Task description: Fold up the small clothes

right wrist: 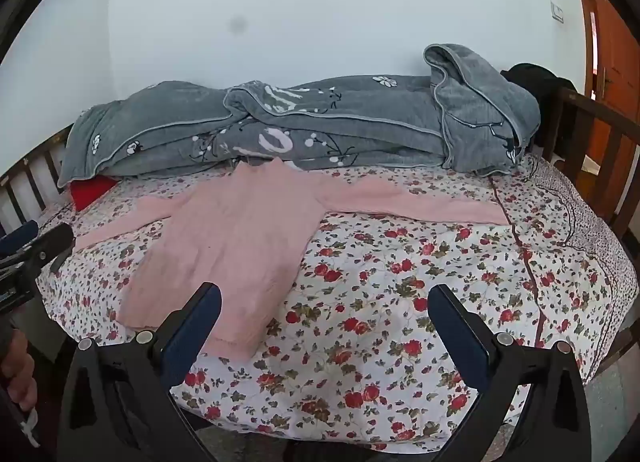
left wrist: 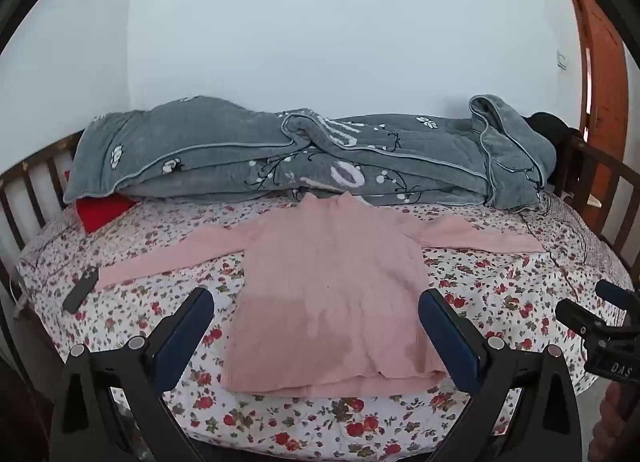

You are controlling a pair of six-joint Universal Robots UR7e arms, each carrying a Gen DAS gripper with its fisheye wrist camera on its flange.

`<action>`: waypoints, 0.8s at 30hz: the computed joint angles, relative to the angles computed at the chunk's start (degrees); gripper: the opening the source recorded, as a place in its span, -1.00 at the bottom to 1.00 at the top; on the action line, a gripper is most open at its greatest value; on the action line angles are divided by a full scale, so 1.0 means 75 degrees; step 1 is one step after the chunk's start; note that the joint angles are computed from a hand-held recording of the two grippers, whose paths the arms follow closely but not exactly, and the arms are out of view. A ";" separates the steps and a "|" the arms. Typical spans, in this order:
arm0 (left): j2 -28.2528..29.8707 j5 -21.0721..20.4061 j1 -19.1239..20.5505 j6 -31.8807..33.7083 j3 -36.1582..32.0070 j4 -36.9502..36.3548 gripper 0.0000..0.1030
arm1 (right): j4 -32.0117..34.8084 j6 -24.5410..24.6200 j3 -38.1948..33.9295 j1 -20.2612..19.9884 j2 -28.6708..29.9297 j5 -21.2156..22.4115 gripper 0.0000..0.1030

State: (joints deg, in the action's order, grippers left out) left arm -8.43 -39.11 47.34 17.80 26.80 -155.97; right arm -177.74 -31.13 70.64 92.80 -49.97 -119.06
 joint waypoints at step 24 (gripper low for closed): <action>-0.0004 0.1002 -0.0098 0.0131 0.0165 -0.0759 1.00 | -0.0726 -0.0431 0.0142 0.0307 0.0054 -0.0609 0.97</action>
